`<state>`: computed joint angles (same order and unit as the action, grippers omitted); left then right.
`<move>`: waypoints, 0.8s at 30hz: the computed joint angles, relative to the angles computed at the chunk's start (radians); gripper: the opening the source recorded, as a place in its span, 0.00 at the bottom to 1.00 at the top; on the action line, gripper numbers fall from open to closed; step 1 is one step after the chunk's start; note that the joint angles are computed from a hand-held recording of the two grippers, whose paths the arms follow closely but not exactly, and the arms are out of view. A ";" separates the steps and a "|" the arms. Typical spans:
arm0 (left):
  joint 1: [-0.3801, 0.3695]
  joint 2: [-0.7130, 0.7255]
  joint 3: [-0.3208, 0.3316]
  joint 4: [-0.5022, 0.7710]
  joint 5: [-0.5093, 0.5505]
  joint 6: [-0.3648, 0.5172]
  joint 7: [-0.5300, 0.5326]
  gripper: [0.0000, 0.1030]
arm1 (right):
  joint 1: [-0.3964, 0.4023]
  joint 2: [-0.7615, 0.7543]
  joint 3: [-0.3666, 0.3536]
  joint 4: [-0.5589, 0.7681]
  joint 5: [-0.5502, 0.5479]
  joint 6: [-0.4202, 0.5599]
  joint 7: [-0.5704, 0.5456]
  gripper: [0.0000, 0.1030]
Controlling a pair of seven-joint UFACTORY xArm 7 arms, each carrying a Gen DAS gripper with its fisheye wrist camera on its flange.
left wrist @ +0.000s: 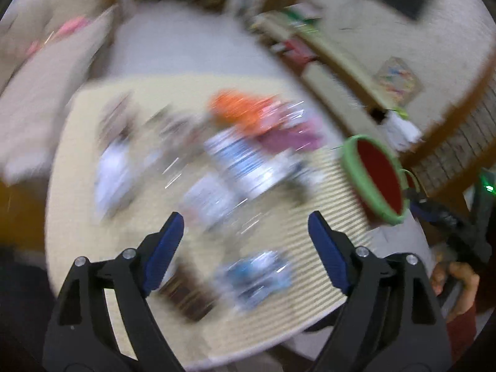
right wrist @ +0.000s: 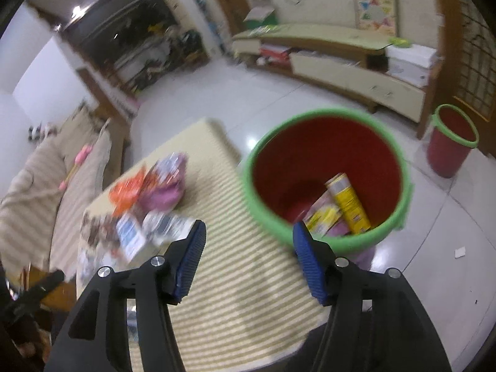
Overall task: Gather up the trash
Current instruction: 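Grasp the brown cigarette pack with the left gripper while the right grasps the pink snack bag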
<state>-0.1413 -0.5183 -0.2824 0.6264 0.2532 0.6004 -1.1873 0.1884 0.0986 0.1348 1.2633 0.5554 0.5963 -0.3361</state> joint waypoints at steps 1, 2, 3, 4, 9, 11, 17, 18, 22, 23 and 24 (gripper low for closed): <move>-0.010 -0.029 0.012 -0.038 -0.027 0.014 -0.013 0.77 | 0.012 -0.001 0.010 -0.007 -0.008 0.007 0.001 0.56; -0.027 -0.061 0.033 -0.087 -0.069 0.023 -0.021 0.75 | 0.020 -0.002 0.016 -0.010 -0.012 0.012 0.003 0.56; -0.043 -0.081 0.051 -0.130 -0.107 0.015 -0.022 0.72 | 0.029 -0.002 0.022 -0.012 -0.015 0.017 0.003 0.56; -0.055 -0.090 0.058 -0.159 -0.134 0.007 -0.023 0.70 | 0.038 -0.003 0.028 -0.014 -0.014 0.019 -0.001 0.56; -0.104 -0.021 0.100 -0.224 -0.243 -0.110 0.031 0.67 | 0.077 -0.021 0.040 -0.022 -0.045 0.015 0.001 0.56; -0.102 0.031 0.099 -0.206 -0.245 -0.144 0.059 0.67 | 0.090 -0.029 0.041 -0.026 -0.072 0.010 0.008 0.56; -0.074 0.091 0.073 -0.176 -0.200 -0.190 0.075 0.48 | 0.113 -0.009 0.040 0.001 -0.161 0.013 0.048 0.56; -0.077 0.084 0.080 -0.187 -0.208 -0.207 0.078 0.46 | 0.116 -0.001 0.041 0.011 -0.173 0.018 0.052 0.56; -0.059 0.025 0.063 -0.223 -0.193 -0.201 0.067 0.39 | 0.135 0.077 0.050 0.107 -0.259 0.026 0.035 0.56; -0.049 0.010 0.058 -0.229 -0.184 -0.197 0.063 0.39 | 0.142 0.105 0.051 0.143 -0.294 0.029 0.025 0.56; -0.045 -0.003 0.059 -0.238 -0.182 -0.201 0.060 0.39 | 0.158 0.151 0.049 0.204 -0.359 0.031 0.019 0.60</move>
